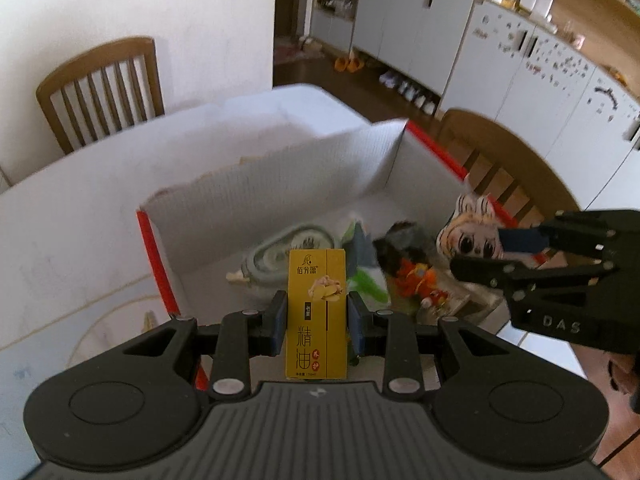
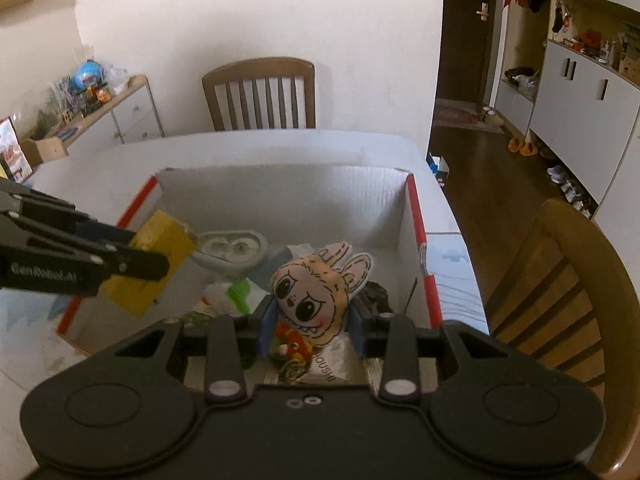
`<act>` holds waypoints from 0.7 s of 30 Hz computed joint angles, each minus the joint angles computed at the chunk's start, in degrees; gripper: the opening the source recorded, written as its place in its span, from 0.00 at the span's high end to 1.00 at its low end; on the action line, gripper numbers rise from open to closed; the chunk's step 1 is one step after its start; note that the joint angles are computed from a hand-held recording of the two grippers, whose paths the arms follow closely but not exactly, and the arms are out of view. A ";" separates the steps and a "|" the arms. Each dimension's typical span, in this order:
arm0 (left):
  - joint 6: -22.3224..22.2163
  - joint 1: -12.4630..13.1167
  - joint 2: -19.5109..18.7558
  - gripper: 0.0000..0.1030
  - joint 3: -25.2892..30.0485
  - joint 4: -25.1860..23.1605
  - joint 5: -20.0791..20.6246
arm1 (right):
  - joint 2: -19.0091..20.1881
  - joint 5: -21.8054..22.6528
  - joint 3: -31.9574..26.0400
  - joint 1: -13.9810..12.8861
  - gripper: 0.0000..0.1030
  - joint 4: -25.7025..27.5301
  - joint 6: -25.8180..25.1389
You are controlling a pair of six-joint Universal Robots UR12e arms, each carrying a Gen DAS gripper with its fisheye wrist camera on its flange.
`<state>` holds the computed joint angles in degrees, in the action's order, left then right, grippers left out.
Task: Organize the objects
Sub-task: 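Carry the yellow carton and bunny plush over the red shoebox with both tools, then open both tools to drop the carton and bunny plush into the box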
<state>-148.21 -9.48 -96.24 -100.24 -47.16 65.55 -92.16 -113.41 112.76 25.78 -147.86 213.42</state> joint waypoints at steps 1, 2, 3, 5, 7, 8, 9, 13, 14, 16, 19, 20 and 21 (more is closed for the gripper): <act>-0.14 -0.26 -0.25 0.71 0.02 -0.17 0.71 | 0.13 0.41 0.02 -0.22 0.65 0.12 -0.06; -0.19 -0.52 -0.50 0.71 0.04 -0.34 1.36 | 0.26 0.91 0.04 -0.49 0.65 0.17 -0.23; -0.27 -0.77 -0.70 0.71 0.03 -0.37 2.00 | 0.40 1.36 0.08 -0.68 0.65 0.13 -0.53; -0.28 -1.19 -1.04 0.71 -0.06 -0.25 3.07 | 0.72 2.07 0.01 -1.04 0.65 0.29 -1.41; -0.40 -1.43 -1.27 0.71 -0.09 -0.17 3.93 | 1.06 2.70 -0.05 -1.27 0.65 0.43 -2.13; -0.56 -1.57 -1.44 0.71 -0.10 -0.02 4.30 | 1.15 3.03 -0.07 -1.44 0.65 0.51 -2.44; -0.63 -1.66 -1.56 0.71 -0.09 -0.09 4.54 | 1.30 3.46 -0.10 -1.60 0.65 0.52 -2.74; -0.76 -1.93 -1.82 0.71 -0.36 0.77 5.33 | 1.74 5.18 -0.27 -2.01 0.65 0.92 -4.12; -0.99 -1.96 -1.89 0.71 -0.30 0.78 5.50 | 1.85 5.53 -0.33 -2.06 0.65 1.14 -4.36; -1.33 -2.05 -2.05 0.71 -0.29 0.98 5.69 | 2.04 6.05 -0.42 -2.20 0.65 1.60 -4.59; -1.46 -2.01 -1.91 0.71 -0.63 1.50 5.79 | 2.09 6.45 -0.35 -2.29 0.64 1.38 -4.85; -1.58 -2.05 -1.81 0.71 -0.72 1.63 5.86 | 2.05 6.49 -0.29 -2.33 0.64 1.33 -4.99; -1.68 -2.04 -1.75 0.71 -0.80 1.77 5.90 | 2.01 6.53 -0.26 -2.33 0.64 1.31 -5.16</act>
